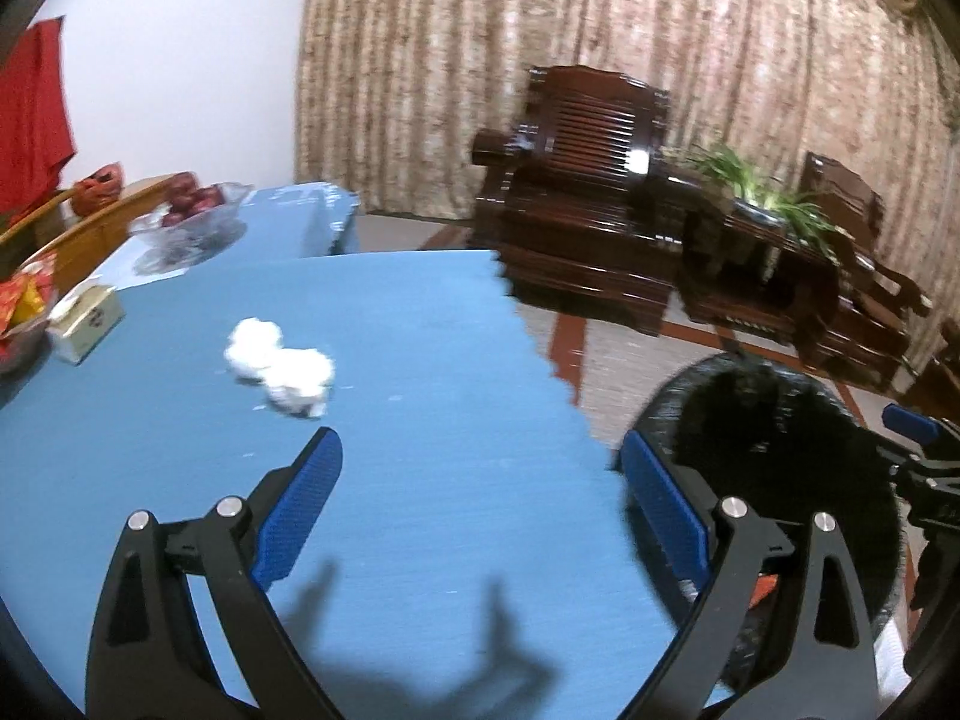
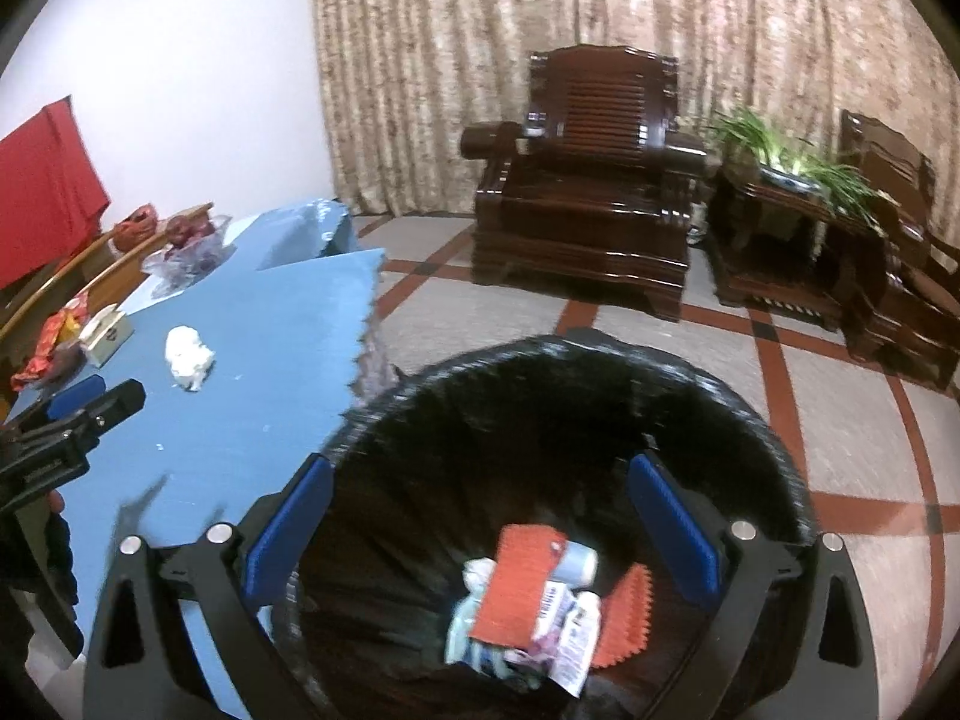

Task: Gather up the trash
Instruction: 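Move both open grippers back over the table toward the white tissues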

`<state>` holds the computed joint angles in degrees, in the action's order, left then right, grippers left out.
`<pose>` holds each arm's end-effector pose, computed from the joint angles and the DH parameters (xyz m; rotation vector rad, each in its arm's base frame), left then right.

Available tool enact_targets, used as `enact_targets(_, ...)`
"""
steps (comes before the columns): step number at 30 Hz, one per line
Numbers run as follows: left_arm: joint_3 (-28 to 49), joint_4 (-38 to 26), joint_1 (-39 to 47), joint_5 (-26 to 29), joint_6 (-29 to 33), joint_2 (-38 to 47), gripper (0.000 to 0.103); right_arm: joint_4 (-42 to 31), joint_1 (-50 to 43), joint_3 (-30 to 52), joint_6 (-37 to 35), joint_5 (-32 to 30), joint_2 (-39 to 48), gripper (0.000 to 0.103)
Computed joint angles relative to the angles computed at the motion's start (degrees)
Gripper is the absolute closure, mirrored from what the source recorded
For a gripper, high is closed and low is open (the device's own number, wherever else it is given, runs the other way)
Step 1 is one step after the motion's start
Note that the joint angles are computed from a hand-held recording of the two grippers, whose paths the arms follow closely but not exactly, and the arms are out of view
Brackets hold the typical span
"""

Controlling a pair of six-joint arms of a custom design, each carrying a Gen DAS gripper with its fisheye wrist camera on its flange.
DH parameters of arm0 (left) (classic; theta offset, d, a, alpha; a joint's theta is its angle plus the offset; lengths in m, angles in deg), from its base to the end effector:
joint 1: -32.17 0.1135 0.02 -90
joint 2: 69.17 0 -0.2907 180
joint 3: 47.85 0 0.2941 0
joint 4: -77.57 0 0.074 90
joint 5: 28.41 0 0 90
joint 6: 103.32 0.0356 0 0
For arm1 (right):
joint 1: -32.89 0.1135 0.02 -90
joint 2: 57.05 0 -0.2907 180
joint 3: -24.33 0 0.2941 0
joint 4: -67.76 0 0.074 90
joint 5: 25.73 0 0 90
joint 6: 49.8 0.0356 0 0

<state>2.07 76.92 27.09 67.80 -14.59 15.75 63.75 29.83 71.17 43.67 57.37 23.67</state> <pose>0.3224 -0.0325 0.1706 0.1340 2.1905 -0.1812 0.3034 -0.0119 0.1693 0.0614 2.2292 0.1383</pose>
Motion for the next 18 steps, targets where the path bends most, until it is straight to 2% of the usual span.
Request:
enact_targets(10, 0.86, 0.36, 13.32, 3.05, 3.3, 1.79, 0.011, 2.11, 10.81, 8.1, 2.54, 3.15, 8.04, 0.006)
enact_targets(18, 5.37, 1.66, 22.02, 3.87, 5.64, 8.2, 0.011, 3.39, 18.18, 17.84, 4.34, 4.1, 17.77, 0.006)
